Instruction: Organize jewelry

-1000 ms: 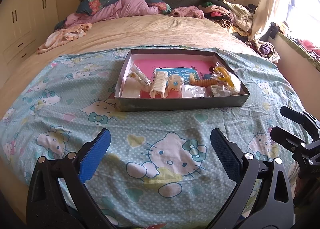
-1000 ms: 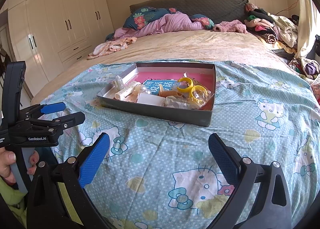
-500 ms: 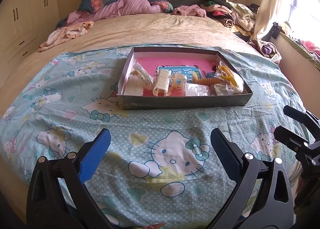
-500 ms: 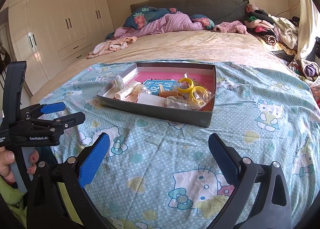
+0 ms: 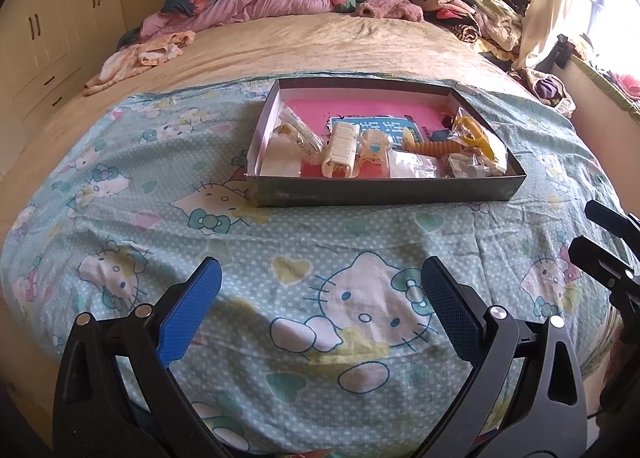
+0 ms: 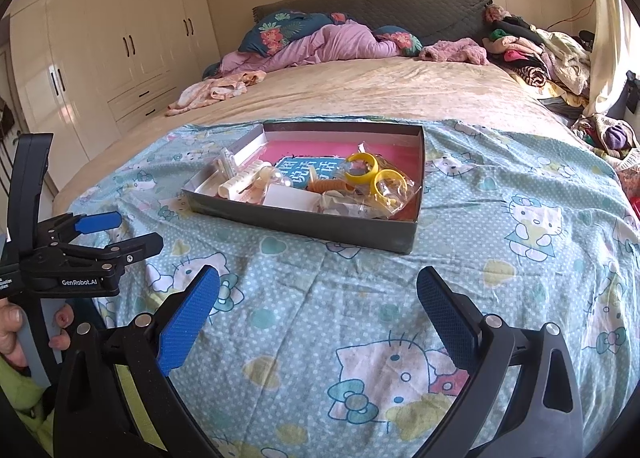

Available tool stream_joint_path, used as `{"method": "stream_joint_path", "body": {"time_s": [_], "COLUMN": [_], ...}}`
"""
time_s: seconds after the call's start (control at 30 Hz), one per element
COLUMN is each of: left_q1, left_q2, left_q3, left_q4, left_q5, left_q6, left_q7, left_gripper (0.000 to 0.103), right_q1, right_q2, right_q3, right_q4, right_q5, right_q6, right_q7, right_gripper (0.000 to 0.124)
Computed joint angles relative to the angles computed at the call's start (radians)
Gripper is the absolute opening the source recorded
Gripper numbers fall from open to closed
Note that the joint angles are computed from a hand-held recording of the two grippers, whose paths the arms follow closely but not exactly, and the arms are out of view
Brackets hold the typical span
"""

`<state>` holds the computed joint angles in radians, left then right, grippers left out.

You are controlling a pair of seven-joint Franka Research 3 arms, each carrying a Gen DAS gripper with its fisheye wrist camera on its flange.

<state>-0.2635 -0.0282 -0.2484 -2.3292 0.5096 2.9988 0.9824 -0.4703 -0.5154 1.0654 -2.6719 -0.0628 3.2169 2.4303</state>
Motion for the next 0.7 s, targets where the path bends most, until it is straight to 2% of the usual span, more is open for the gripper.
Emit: {"method": "stream_joint_path", "body": {"time_s": [0.07, 0.17, 0.2, 0.33, 0.4, 0.5, 0.63, 0.7], "left_q1": [0.001, -0.010, -0.004, 0.026, 0.041, 0.054, 0.078, 0.089], "left_q2": [0.004, 0.015, 0.021, 0.056, 0.089, 0.168, 0.322, 0.396], "left_q3": [0.003, 0.010, 0.013, 0.042, 0.065, 0.108, 0.155, 0.178], "left_q4": [0.000, 0.003, 0.010, 0.074, 0.120, 0.226, 0.409, 0.493], "left_q5": [-0.016, -0.198, -0.193, 0.080, 0.155, 0.251, 0.232, 0.213], "left_q6": [0.005, 0.004, -0.003, -0.072, -0.104, -0.202, -0.329, -0.355], "left_q7": [0.007, 0.127, 0.108, -0.153, -0.233, -0.353, -0.367, -0.368], "left_gripper": [0.093, 0.093, 0.093, 0.093, 0.093, 0.093, 0.093, 0.093], "right_q1": [-0.015, -0.030, -0.037, -0.073, -0.100, -0.180, -0.376, -0.482], "right_q2": [-0.006, -0.006, -0.005, -0.018, -0.032, -0.051, -0.062, -0.035], "right_q3": [0.008, 0.006, 0.006, -0.012, -0.026, -0.042, -0.021, -0.003], "right_q4": [-0.001, -0.008, -0.012, -0.041, -0.056, -0.073, -0.084, -0.079], "right_q5": [0.000, -0.001, -0.001, 0.002, -0.007, -0.038, -0.114, -0.157], "right_q6": [-0.004, -0.009, -0.009, -0.024, -0.042, -0.096, -0.149, -0.149], "right_q7": [0.007, 0.016, 0.021, 0.049, 0.061, 0.084, 0.127, 0.144], "right_gripper": [0.098, 0.098, 0.098, 0.098, 0.098, 0.098, 0.098, 0.098]}}
